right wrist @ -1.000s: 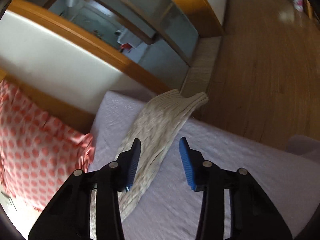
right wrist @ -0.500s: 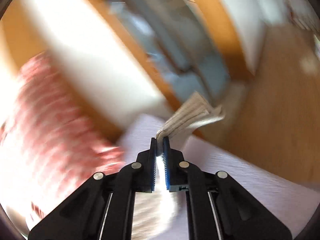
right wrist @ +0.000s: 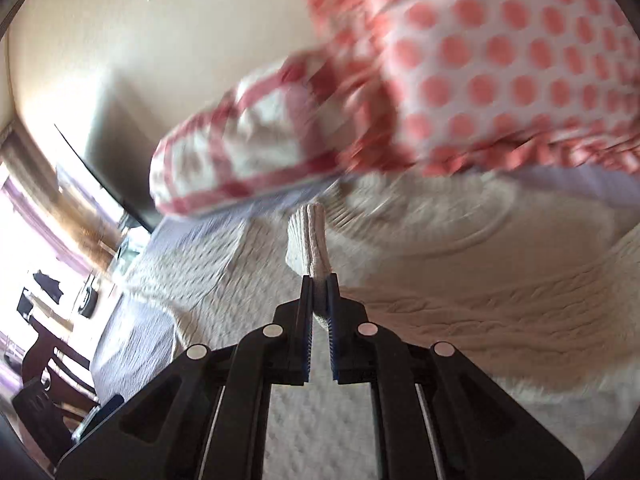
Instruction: Fold small clothes
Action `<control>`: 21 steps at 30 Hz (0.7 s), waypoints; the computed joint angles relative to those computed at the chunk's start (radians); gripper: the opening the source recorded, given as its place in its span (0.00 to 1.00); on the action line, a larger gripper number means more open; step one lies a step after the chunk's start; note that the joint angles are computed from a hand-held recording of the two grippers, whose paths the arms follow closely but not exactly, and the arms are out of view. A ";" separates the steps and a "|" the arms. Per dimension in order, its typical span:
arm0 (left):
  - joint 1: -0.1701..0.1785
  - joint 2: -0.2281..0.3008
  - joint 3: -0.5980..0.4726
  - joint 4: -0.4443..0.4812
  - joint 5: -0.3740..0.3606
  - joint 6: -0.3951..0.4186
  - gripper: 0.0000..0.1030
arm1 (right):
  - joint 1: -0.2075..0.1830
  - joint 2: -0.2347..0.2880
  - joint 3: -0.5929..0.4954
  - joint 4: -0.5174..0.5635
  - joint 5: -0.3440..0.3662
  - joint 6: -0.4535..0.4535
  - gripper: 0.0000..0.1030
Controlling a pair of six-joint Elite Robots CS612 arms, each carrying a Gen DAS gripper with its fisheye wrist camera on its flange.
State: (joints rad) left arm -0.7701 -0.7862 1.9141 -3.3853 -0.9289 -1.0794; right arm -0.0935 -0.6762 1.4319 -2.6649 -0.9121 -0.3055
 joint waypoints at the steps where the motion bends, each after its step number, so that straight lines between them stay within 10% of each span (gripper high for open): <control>1: 0.007 -0.007 0.007 0.011 0.002 -0.008 0.98 | 0.012 0.004 0.001 0.005 -0.002 -0.002 0.07; 8: 0.078 -0.048 0.056 0.022 0.005 -0.039 0.98 | 0.047 0.009 0.007 -0.083 0.002 0.113 0.07; 13: 0.144 -0.041 0.049 -0.045 -0.050 -0.012 0.98 | 0.057 0.005 -0.006 0.069 -0.062 -0.011 0.11; 17: 0.215 -0.028 0.044 -0.074 -0.172 -0.127 0.98 | 0.046 -0.004 -0.020 0.270 -0.013 -0.081 0.40; 21: 0.275 -0.006 0.026 -0.071 -0.243 -0.221 0.94 | 0.017 -0.044 0.030 0.234 0.057 -0.096 0.62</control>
State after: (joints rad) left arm -0.4952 -0.7926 1.9398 -3.4561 -1.1717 -1.3003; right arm -0.0767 -0.7206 1.4623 -2.4310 -0.8547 -0.4020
